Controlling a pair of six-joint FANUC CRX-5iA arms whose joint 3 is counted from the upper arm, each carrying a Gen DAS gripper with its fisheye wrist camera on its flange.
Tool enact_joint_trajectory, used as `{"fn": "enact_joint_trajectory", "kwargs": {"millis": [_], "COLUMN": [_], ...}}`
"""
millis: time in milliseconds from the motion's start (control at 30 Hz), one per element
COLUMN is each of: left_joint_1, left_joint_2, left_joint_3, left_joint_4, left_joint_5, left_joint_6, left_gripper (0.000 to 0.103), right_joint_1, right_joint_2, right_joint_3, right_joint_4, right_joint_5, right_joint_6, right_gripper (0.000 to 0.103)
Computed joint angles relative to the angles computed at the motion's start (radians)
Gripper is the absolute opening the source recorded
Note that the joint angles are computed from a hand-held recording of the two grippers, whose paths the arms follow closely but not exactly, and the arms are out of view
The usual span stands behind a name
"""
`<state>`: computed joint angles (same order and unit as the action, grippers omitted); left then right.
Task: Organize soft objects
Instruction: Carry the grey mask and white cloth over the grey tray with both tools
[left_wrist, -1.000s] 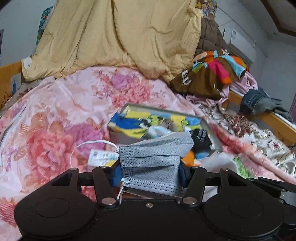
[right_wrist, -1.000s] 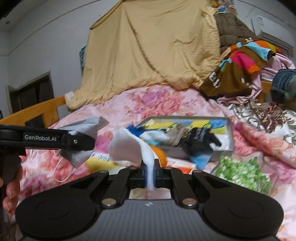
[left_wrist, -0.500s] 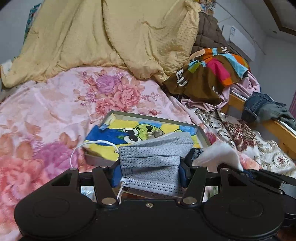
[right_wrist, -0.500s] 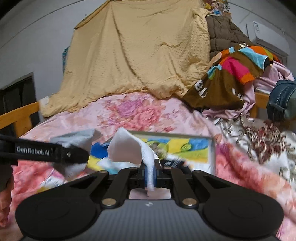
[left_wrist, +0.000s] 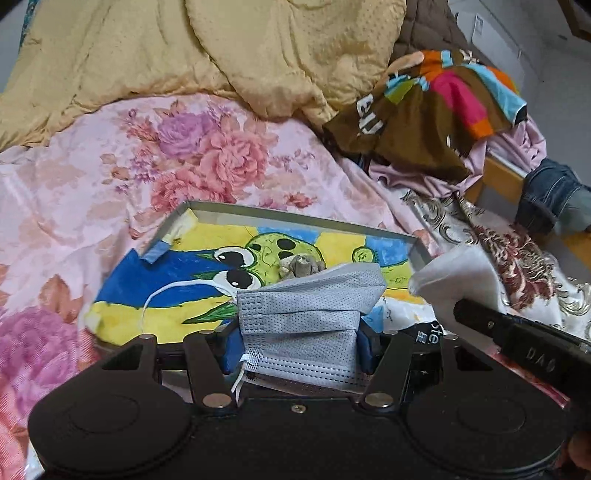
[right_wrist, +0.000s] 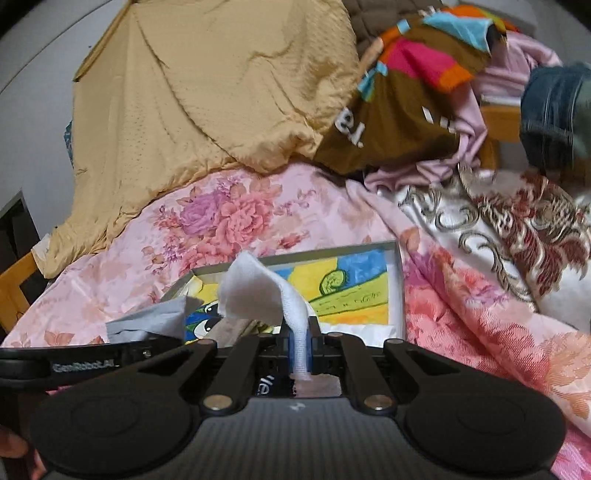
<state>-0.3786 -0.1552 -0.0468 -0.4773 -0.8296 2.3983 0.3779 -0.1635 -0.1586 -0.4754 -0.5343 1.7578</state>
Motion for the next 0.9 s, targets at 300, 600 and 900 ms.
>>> {"fn": "enact_joint_trajectory", "kwargs": {"millis": [300,600,900], "left_joint_1": [-0.008,-0.055,-0.059], "left_joint_2": [0.109,0.213,0.204], "left_joint_3": [0.081,0.209,0.214], "left_joint_4": [-0.023,-0.078,-0.086], "left_joint_5": [-0.033,-0.155,-0.185], "left_joint_6": [0.036,-0.017,0.006], "left_gripper": [0.061,0.069,0.081], "right_joint_1": [-0.042,-0.049,-0.047], "right_joint_2": [0.055,0.055,0.052], "right_joint_3": [0.056,0.058,0.052], "right_joint_4": [-0.03,-0.024,-0.018], "right_joint_5": [-0.078,-0.093,-0.084], "right_joint_6": [-0.014,-0.03,-0.038], "right_gripper": [0.013,0.025,0.04]}}
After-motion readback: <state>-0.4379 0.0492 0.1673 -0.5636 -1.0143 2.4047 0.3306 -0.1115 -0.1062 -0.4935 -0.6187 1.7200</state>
